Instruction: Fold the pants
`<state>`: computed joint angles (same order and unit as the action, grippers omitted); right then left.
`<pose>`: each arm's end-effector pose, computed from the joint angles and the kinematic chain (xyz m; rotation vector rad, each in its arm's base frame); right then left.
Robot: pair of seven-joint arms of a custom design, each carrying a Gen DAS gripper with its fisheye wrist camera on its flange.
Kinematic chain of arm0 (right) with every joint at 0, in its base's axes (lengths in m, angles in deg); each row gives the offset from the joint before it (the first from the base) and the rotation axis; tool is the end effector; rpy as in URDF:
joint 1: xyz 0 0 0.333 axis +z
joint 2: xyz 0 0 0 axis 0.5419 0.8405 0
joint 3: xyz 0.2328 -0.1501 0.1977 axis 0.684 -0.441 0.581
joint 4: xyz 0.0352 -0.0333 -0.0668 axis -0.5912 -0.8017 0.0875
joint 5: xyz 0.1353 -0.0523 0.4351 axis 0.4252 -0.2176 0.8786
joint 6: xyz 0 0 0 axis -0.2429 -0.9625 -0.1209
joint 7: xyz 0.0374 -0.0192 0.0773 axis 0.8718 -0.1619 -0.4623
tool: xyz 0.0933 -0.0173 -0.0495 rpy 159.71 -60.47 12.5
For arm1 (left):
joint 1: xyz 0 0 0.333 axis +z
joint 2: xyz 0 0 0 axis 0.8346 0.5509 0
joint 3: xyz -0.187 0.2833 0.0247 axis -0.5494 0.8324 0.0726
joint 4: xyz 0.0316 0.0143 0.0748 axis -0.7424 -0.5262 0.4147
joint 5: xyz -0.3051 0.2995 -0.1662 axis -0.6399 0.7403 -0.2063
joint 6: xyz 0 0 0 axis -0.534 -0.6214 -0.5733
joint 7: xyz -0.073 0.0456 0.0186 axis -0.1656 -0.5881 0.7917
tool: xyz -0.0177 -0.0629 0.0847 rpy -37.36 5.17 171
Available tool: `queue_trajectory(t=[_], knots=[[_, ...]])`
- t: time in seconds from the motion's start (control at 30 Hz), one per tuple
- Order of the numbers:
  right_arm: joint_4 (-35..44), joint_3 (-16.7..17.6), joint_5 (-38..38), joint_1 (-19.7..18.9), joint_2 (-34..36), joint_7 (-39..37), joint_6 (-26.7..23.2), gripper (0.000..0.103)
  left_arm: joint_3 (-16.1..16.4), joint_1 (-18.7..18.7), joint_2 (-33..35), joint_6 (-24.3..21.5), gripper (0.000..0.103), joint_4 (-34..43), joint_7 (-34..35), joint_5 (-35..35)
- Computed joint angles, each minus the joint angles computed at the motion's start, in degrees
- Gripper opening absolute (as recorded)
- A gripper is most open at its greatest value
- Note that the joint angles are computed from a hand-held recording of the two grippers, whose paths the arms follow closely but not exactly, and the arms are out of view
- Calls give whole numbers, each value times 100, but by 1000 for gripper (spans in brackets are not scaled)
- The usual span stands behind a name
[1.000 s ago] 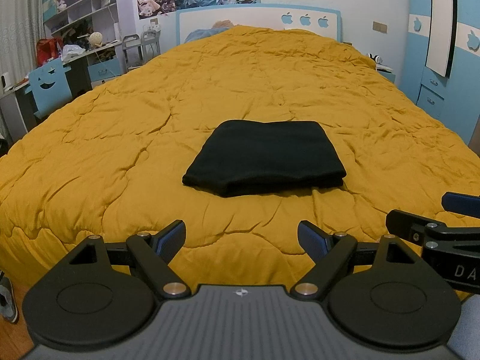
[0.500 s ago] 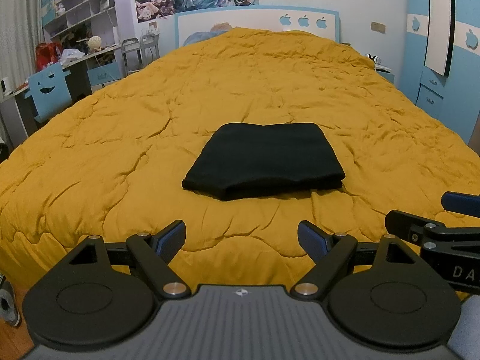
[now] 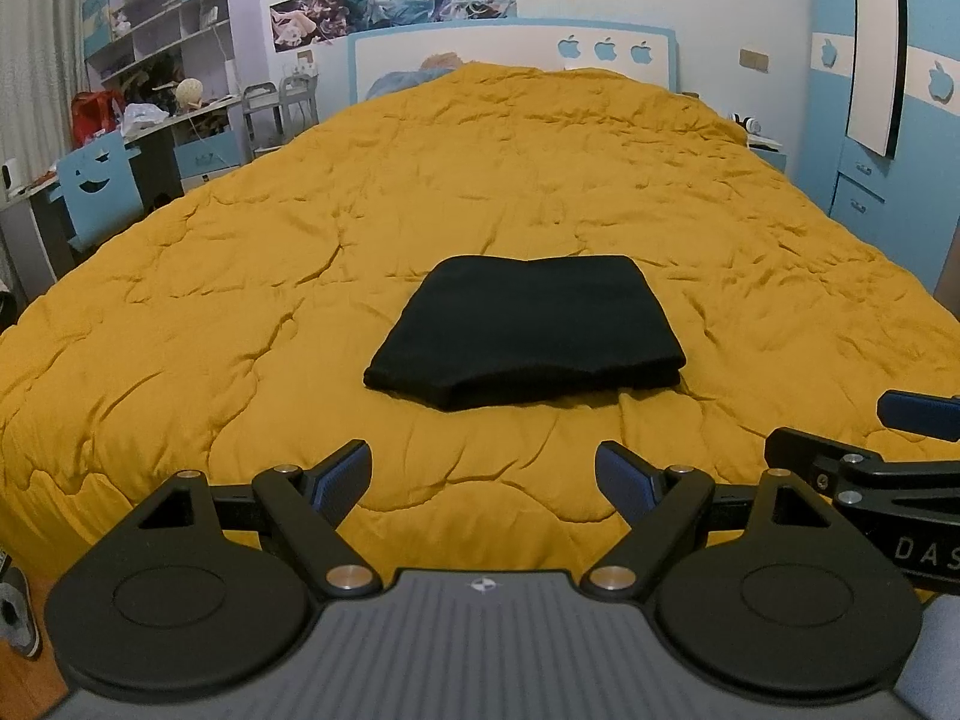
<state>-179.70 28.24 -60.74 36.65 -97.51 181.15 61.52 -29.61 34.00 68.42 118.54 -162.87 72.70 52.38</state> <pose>0.3742 0.2039 0.5043 -1.3615 1.9540 -0.8891 0.4678 -0.2320 0.4719 -1.2136 2.1455 -0.9775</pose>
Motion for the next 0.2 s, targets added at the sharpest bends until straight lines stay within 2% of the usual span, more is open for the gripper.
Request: queue_trajectory(t=[0.2], knots=[[11, 3, 25, 30, 3, 44, -43, 82, 100, -110, 8, 14, 98, -6, 87, -58]])
